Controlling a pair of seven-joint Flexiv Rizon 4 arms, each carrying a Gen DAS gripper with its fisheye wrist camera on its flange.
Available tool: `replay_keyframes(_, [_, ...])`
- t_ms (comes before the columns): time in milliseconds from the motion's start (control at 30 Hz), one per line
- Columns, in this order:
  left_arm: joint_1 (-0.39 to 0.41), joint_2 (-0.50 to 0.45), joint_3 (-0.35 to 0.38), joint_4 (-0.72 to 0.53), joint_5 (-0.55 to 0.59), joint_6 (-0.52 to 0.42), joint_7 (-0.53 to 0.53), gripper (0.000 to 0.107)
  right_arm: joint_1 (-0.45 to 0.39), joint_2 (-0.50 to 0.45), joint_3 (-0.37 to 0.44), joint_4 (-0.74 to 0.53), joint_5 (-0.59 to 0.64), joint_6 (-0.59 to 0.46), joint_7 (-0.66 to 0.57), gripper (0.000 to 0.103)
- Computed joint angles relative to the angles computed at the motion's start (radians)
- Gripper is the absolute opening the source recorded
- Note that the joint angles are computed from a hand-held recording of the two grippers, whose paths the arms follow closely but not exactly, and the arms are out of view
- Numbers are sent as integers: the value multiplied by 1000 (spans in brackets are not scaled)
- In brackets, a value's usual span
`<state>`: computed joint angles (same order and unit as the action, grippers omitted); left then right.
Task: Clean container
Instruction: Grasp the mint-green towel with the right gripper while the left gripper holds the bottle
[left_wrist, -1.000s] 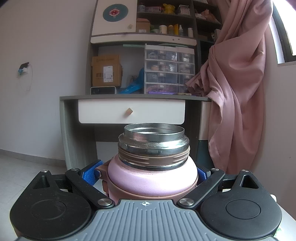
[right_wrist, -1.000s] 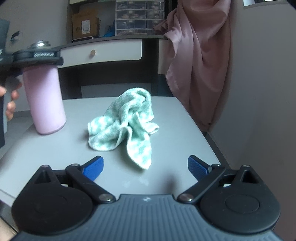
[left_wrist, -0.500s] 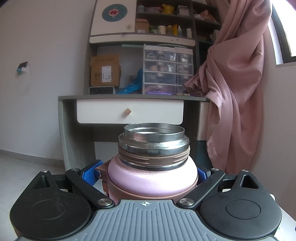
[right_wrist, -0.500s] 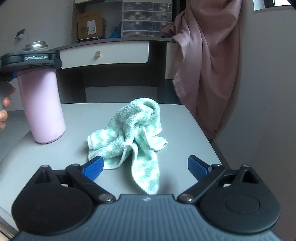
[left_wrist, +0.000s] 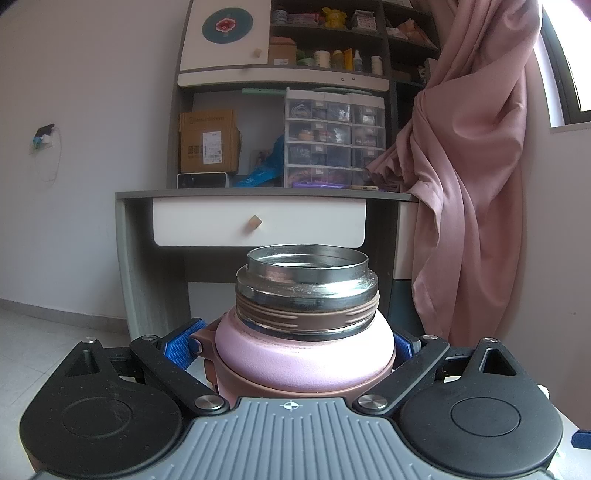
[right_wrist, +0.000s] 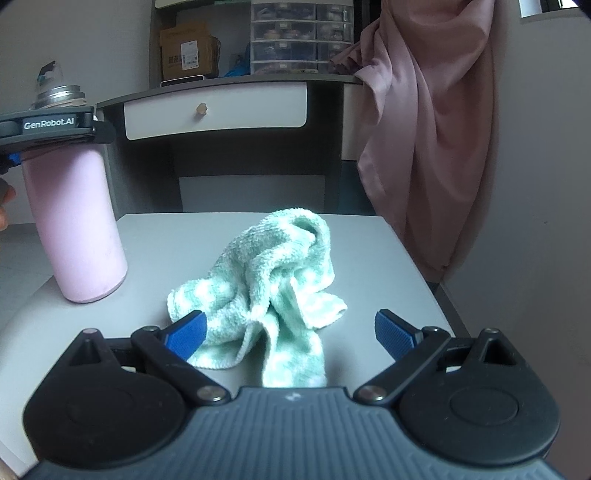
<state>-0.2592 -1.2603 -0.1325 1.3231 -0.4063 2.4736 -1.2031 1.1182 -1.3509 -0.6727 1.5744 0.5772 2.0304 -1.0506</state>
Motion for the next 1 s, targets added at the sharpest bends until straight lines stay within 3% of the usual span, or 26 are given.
replay_keyframes(467, [-13,-6,0,-4,-20,5,10,96,-134,22,98,-105,-117,0,-35,94])
replay_keyframes(500, [-13,-6,-1,-3,-18,6,10,96,-173,40,149,-107,-157,23,-44,81])
replay_keyframes(533, [-12,-5,-1,-3,-17,5,9,96,-214,58,204,-111,-195,44,-58,45])
replay_keyframes(567, [-10,-5,-1,-2,-14,4,8,96,-253,73,254,-114,-231,61,-69,30])
replay_keyframes(700, [-6,-3,-2,2,-3,2,2,96,-320,102,358,-100,-271,120,-115,22])
replay_keyframes(867, [-4,2,-2,8,-2,0,1,96,-336,125,410,-77,-270,179,-194,22])
replay_keyframes(1000, [-9,10,-1,13,-13,-5,4,96,-393,151,501,-50,-364,254,-247,22])
